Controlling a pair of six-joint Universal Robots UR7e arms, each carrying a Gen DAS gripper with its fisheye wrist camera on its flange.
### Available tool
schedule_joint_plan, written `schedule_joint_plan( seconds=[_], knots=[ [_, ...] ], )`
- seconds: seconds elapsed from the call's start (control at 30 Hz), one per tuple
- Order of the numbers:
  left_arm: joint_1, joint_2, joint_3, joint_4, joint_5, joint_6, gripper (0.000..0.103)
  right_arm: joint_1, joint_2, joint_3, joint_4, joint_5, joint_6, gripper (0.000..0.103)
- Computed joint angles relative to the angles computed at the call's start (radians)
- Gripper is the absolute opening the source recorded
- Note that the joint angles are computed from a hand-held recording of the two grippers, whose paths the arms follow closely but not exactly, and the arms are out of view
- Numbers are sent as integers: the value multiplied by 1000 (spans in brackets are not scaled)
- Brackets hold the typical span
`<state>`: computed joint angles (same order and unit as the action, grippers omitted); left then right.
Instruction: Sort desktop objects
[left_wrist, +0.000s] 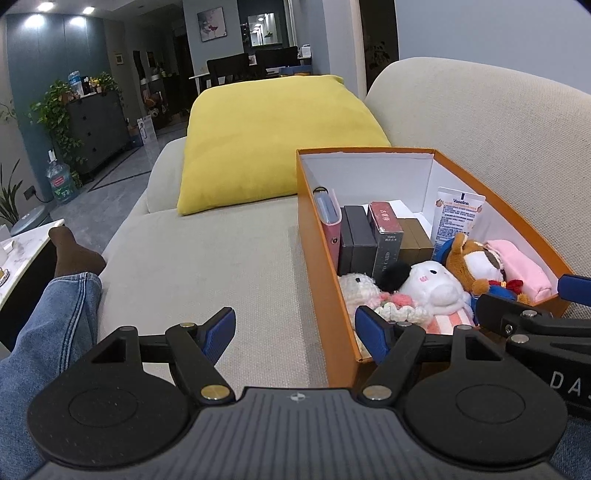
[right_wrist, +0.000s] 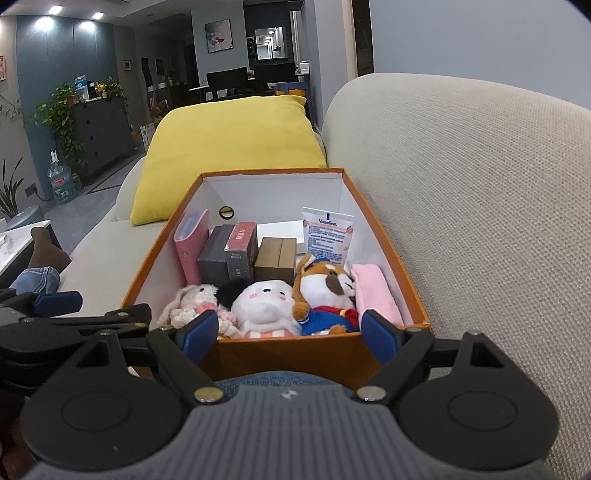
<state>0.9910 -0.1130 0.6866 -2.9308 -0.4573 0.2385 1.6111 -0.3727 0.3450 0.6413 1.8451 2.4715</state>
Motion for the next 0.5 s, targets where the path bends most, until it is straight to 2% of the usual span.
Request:
schedule_joint_plan(
  seconds=[0.5],
  knots=[
    [0, -5, 1, 19, -1, -25, 84, 3, 11, -19, 5, 13, -2, 85]
  ],
)
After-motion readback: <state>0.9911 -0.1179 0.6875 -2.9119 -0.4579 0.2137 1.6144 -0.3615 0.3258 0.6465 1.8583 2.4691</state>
